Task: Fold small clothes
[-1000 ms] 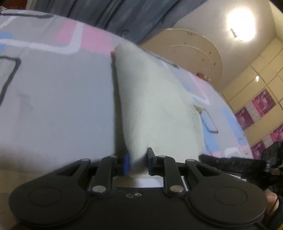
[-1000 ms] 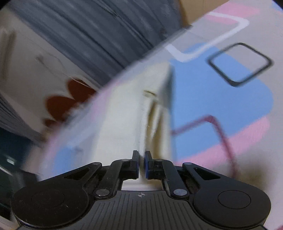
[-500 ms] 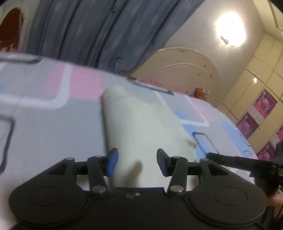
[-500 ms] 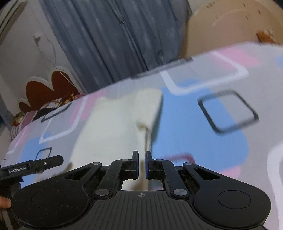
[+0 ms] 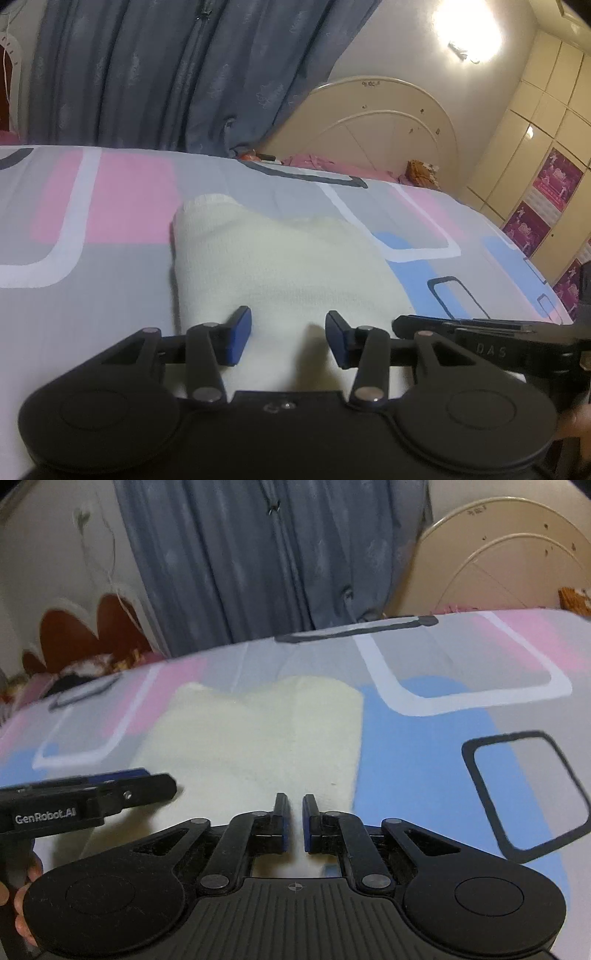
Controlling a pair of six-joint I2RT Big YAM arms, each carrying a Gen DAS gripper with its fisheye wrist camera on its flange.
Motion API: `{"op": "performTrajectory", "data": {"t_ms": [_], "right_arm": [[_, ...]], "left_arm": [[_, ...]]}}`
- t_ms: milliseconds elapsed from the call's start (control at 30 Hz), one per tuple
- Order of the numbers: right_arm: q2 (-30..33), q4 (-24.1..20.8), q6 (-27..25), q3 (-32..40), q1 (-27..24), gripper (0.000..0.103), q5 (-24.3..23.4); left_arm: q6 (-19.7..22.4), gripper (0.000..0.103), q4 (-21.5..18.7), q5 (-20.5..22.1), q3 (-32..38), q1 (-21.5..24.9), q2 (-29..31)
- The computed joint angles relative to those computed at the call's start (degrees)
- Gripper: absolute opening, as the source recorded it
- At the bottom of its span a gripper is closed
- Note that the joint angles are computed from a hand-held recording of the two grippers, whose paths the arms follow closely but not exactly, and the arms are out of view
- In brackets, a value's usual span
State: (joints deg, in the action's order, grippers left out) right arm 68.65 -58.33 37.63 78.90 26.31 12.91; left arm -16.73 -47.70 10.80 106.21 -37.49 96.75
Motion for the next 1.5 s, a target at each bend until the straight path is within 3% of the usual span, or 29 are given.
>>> {"op": "performTrajectory", "data": {"t_ms": [67, 133, 300, 500, 567, 667, 733, 800, 833, 867, 900, 967, 1100, 1233, 1400, 1500], "right_arm": [[-0.3, 0.2, 0.0, 0.2, -0.6, 0.007, -0.8], [-1.3, 3.9, -1.5, -0.5, -0.4, 0.007, 0.6], [1.9, 7.5, -4.6, 0.7, -0.5, 0.008, 4.1], [7.5, 9.5, -5.7, 3.2, -3.5, 0.008, 2.2], [8.9, 7.7, -6.4, 3.9, -4.2, 0.008, 1.5], [8.0, 9.0, -7.0, 2.3, -4.7, 0.008, 0.9], [8.1, 8.1, -7.5, 3.4, -5.1, 0.008, 0.0], [8.1, 9.9, -9.2, 3.6, -5.0, 0.015, 0.6], [8.0, 11.2, -9.9, 3.4, -4.8, 0.035, 1.2], [8.2, 12.1, -10.5, 3.4, -4.6, 0.062, 2.0], [8.9, 12.1, -11.0, 3.7, -4.4, 0.069, 2.9], [11.1, 8.1, -10.7, 5.2, -4.6, 0.069, 2.1], [9.7, 9.7, -8.0, 2.6, -5.5, 0.069, 0.1], [9.3, 8.2, -8.1, 3.8, -4.9, 0.069, 1.6], [6.1, 6.9, -5.8, 2.6, -3.2, 0.069, 4.0], [3.9, 6.2, -6.0, 1.5, -1.4, 0.069, 6.0]], "left_arm": [[-0.3, 0.043, 0.7, -0.3, 0.7, 0.1, 0.0], [0.2, 0.043, 1.2, -1.6, 2.6, 0.0, 1.3], [-0.7, 0.043, -2.0, -2.3, 10.4, 0.9, 7.4], [-0.6, 0.044, -3.8, -4.3, 15.2, 1.5, 11.7], [-0.7, 0.046, -3.0, -4.5, 14.6, 1.6, 11.7], [-0.2, 0.043, -1.8, -5.6, 13.5, 1.3, 10.9], [0.9, 0.043, 1.0, -6.4, 12.2, 0.9, 10.1], [0.7, 0.043, 0.7, -7.0, 13.8, 0.9, 11.2], [0.0, 0.043, -0.7, -6.9, 15.4, 1.0, 12.3], [-0.3, 0.044, -2.4, -6.7, 17.1, 1.1, 13.5], [-0.3, 0.046, -4.7, -6.4, 19.0, 1.2, 14.9], [-0.1, 0.046, -4.1, -6.2, 18.3, 1.4, 15.0], [1.2, 0.047, -3.4, -7.4, 17.0, 1.1, 13.9], [-0.1, 0.057, -1.0, -10.0, 13.0, 0.6, 10.8], [1.6, 0.060, 0.4, -12.2, 8.2, -0.1, 6.8], [1.8, 0.060, -0.8, -12.1, 7.1, -0.4, 5.4]]}}
